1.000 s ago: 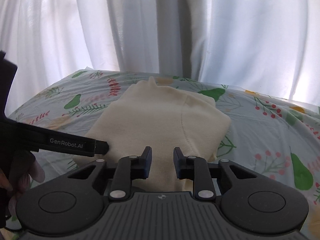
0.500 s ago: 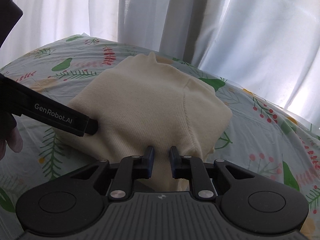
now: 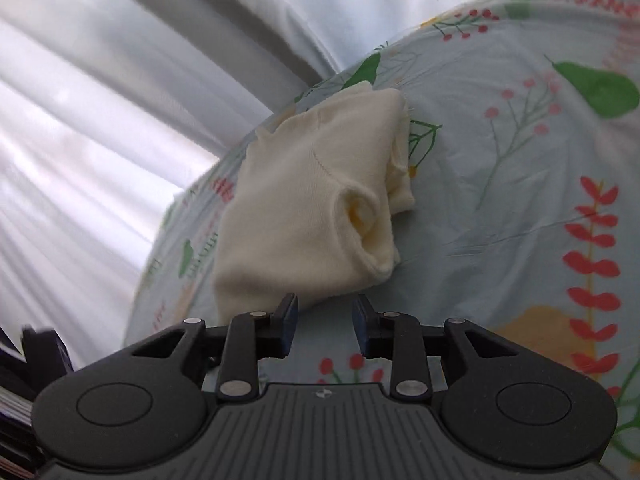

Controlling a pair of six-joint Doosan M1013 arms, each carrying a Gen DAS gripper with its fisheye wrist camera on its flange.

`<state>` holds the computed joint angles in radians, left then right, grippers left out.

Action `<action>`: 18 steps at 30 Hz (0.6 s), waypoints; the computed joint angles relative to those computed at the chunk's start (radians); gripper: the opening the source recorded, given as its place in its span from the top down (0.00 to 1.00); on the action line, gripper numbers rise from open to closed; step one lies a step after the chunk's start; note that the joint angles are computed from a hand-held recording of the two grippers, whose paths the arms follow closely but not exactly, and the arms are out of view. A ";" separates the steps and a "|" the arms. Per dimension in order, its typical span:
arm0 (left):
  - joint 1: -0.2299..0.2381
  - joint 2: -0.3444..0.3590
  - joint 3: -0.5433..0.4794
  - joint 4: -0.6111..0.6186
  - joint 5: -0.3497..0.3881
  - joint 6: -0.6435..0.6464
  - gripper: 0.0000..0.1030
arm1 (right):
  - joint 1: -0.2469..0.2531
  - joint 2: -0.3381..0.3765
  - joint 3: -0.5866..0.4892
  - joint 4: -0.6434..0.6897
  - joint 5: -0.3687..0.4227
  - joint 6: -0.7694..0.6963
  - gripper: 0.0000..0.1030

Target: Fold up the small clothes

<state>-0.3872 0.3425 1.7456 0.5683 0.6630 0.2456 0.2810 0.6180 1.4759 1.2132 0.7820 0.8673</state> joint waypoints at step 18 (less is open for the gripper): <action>-0.002 0.003 -0.007 0.085 0.175 -0.118 0.13 | 0.036 -0.029 0.027 -0.221 -0.271 0.049 0.94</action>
<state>-0.3889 0.3453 1.7387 0.6531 0.8381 0.1275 0.3169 0.5886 1.5028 0.9926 0.5115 0.9163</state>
